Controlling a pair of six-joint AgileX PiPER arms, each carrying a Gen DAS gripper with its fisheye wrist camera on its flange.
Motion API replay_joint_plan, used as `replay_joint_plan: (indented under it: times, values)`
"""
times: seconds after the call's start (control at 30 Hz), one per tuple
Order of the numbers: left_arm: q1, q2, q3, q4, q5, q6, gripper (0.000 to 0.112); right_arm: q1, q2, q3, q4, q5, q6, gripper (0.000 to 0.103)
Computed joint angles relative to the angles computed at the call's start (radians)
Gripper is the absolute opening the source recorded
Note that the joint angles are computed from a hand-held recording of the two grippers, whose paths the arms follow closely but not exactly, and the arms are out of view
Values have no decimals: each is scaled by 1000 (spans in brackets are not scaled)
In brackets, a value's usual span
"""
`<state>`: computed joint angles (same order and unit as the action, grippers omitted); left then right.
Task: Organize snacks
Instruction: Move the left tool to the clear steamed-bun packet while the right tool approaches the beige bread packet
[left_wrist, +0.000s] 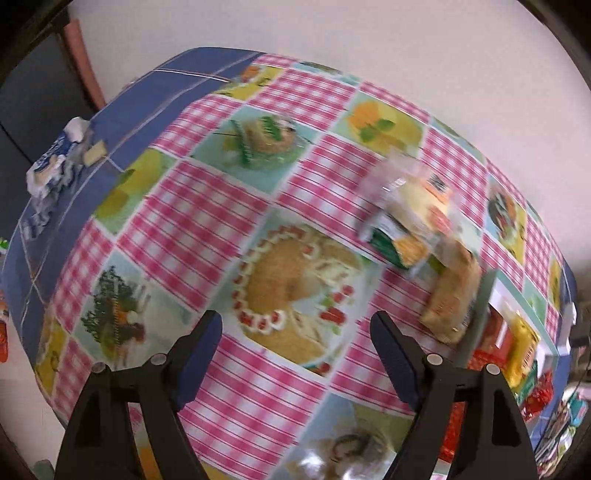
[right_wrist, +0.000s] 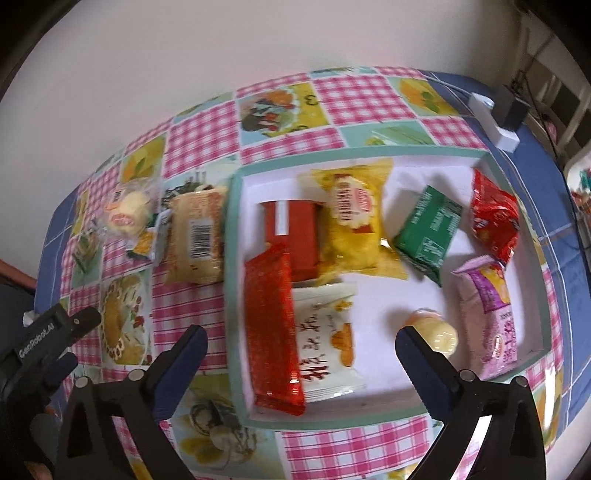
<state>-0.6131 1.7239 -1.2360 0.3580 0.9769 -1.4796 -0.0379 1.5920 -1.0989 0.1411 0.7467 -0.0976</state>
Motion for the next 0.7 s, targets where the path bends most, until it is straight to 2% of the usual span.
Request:
replay_joint_plan:
  times: [0.07,0.2,0.37,0.63,0.7]
  values:
    - [14,-15,23,9,-2,-11,97,18,-5,4,39,-7,-36,103]
    - [35,-44,63,23,-24,-29,97,54,-6,11,98,-26,-79,103]
    - [50,-50,74,42,-39,-30,99,109,-5,23,92,-85,-78,103]
    - [58,-33,51,136,-76,-53,102,126,52,-35,110,-108,-91,103]
    - [64,-25,44,153,-87,-55,102,118,67,-49,157,-114,-128,103]
